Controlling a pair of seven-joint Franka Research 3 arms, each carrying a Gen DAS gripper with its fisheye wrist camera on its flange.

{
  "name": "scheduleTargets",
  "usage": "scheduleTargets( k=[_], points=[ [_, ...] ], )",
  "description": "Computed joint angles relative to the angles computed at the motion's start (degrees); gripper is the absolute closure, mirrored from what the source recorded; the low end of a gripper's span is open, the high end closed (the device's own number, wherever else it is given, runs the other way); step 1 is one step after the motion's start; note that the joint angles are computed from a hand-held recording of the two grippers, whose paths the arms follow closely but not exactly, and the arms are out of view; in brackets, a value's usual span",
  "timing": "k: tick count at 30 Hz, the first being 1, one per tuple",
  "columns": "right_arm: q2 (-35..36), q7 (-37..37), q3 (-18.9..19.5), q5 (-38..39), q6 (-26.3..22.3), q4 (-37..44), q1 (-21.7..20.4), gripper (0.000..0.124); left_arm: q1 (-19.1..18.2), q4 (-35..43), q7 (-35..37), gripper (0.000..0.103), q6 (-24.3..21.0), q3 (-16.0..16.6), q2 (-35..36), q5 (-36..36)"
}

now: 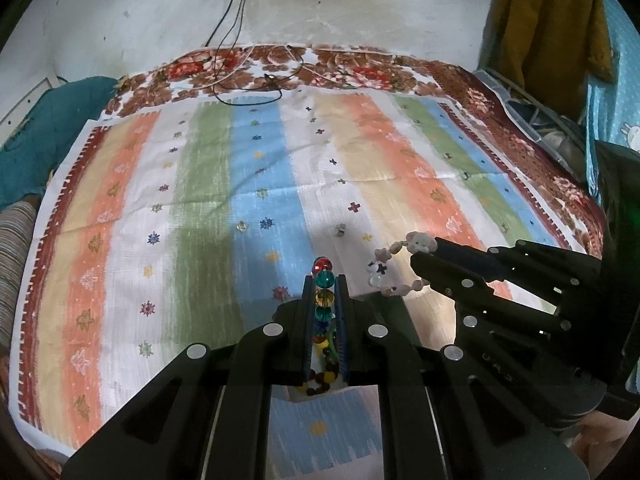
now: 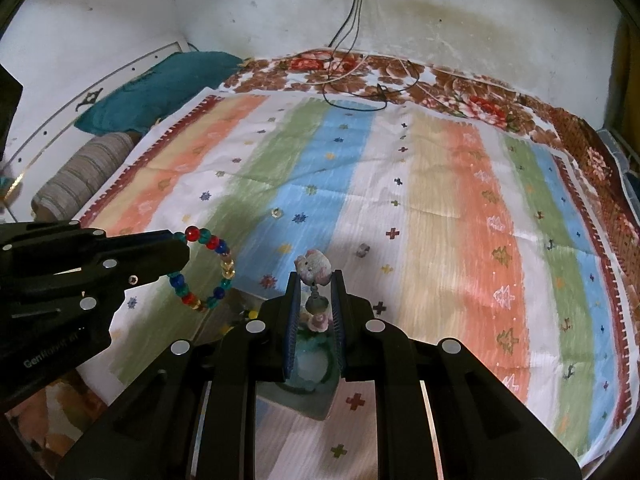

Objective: Organize jewelry
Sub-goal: 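Carry the multicolour bracelet over the tin with the left tool while the right tool carries the crystal bracelet there, then open the left tool over the tin while the right tool releases the crystal bracelet into it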

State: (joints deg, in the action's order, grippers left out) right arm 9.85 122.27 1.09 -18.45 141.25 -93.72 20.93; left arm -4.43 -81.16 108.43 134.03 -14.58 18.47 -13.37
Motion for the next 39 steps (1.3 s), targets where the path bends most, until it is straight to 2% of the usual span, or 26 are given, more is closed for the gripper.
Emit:
scheduleTargets(
  k=[11, 28, 32, 33, 34, 35, 39],
  points=[
    [-2.10, -0.30, 0.94, 0.70, 0.25, -3.13, 0.01, 0.108, 0.39, -6.95, 3.12, 0.094, 2.30, 0.21, -4.71, -2.46],
    [-4.37, -1.84, 1.84, 4.83, 3.04, -6.71, -1.23, 0.108, 0.52, -8.87, 4.78, 0.094, 2.53, 0.78, -5.85, -4.58],
    [-4.31, -1.93, 1.76, 6.13, 2.79, -6.66, -1.63, 0.106, 0.56, -9.23, 3.88, 0.075, 2.56, 1.09, -6.13, -4.97],
    [-4.28, -1.63, 1.71, 6.03, 2.54, -6.60, -1.64, 0.103, 0.37, -8.71, 3.10, 0.071, 2.33, 1.20, -5.86, -4.51],
    [-4.22, -1.42, 1.66, 5.99, 2.38, -6.54, -1.68, 0.092, 0.40, -8.53, 2.72, 0.068, 2.19, 1.22, -5.76, -4.53],
    [-4.17, -1.22, 1.64, 5.88, 2.23, -6.46, -1.69, 0.087, 0.40, -8.21, 2.36, 0.068, 1.92, 1.23, -5.61, -4.46],
    [-3.95, -0.71, 1.53, 5.50, 1.49, -6.18, -1.72, 0.086, 0.49, -7.07, 1.21, 0.066, 1.20, 1.30, -4.96, -3.95]
  ],
)
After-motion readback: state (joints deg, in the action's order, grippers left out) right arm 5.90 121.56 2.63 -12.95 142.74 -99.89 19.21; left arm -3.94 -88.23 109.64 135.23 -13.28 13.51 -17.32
